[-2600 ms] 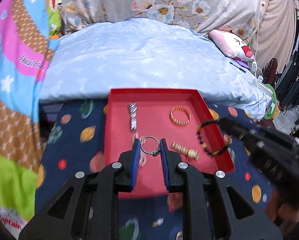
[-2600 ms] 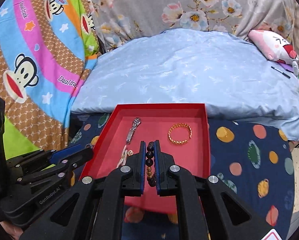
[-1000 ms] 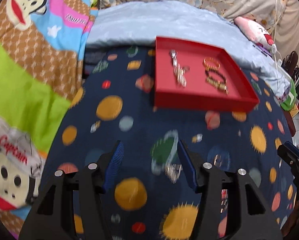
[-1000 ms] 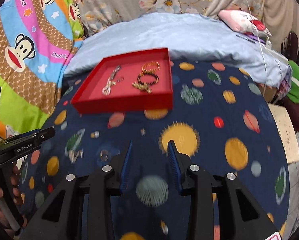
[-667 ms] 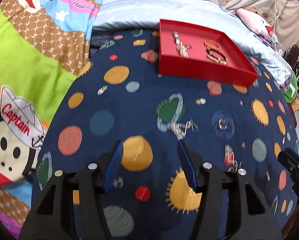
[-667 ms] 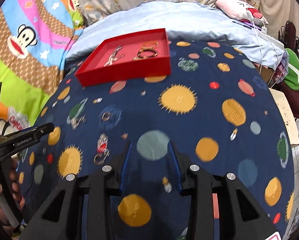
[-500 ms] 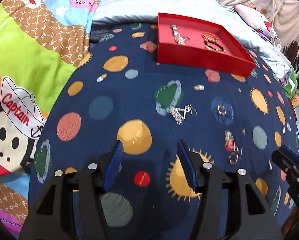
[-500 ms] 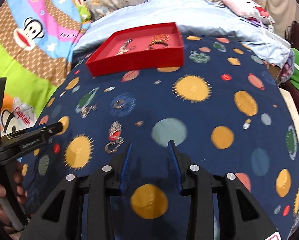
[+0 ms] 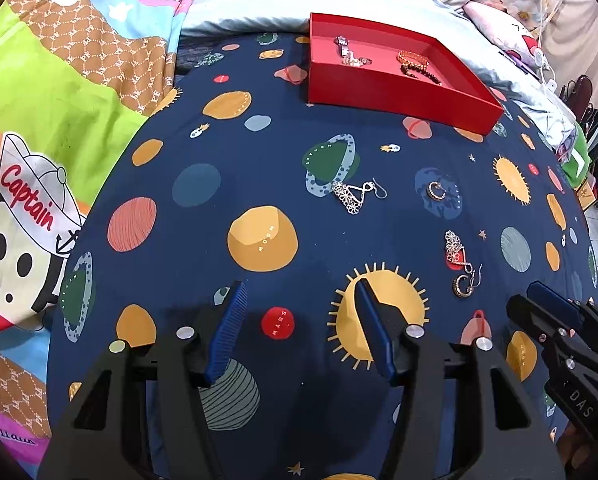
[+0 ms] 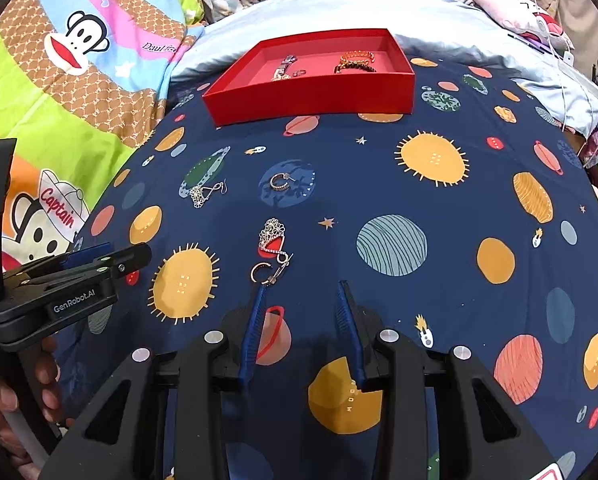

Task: Organize jewelry
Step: 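Grasp the red-heart silver charm with the right tool while the left tool grasps the silver dangle earring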

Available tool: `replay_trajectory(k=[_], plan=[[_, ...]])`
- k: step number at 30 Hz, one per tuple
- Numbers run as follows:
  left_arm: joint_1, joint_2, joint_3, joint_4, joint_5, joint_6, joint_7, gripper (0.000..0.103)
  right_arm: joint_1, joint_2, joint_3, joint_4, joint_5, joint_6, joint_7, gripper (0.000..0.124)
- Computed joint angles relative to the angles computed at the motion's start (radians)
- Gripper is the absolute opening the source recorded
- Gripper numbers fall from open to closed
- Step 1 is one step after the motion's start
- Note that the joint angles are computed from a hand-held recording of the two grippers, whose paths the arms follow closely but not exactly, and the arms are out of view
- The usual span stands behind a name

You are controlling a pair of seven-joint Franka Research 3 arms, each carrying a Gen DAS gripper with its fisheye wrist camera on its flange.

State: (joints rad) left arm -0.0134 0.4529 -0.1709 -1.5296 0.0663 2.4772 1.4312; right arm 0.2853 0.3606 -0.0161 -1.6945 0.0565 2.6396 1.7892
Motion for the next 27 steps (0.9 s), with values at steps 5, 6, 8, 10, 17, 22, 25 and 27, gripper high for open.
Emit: replay_trajectory(k=[5,6,8,10,17,22,25,27], plan=[[0.002,0.003,-0.002,0.002,-0.006,-0.003,0.002,0.054,-0.018,0.015,0.018,0.014,0.044,-0.006,-0.030,0.033],[0.002,0.003,-0.002,0.003,-0.006,-0.003,0.003,0.054,-0.021,0.019,0.021,0.019,0.055,-0.007,-0.037,0.031],[0.002,0.005,-0.002,0.003,-0.006,-0.004,0.003,0.054,-0.026,0.033,0.026,0.037,0.076,-0.010,-0.051,0.028],[0.001,0.006,-0.002,0.004,-0.005,-0.005,0.003,0.054,-0.036,0.052,0.037,0.061,0.104,-0.019,-0.072,0.023],[0.001,0.014,0.001,0.013,-0.003,-0.015,-0.004,0.054,-0.032,0.104,0.037,0.123,0.136,-0.054,-0.097,0.013],[0.002,0.022,0.002,0.023,-0.001,-0.022,-0.009,0.054,-0.033,0.114,0.038,0.131,0.149,-0.052,-0.115,0.001],[0.002,0.028,0.001,0.032,-0.002,-0.029,-0.009,0.054,-0.021,0.104,0.022,0.118,0.127,-0.035,-0.105,0.000],[0.002,0.032,0.000,0.038,-0.003,-0.031,-0.007,0.054,-0.020,0.095,0.017,0.108,0.122,-0.027,-0.097,0.000]])
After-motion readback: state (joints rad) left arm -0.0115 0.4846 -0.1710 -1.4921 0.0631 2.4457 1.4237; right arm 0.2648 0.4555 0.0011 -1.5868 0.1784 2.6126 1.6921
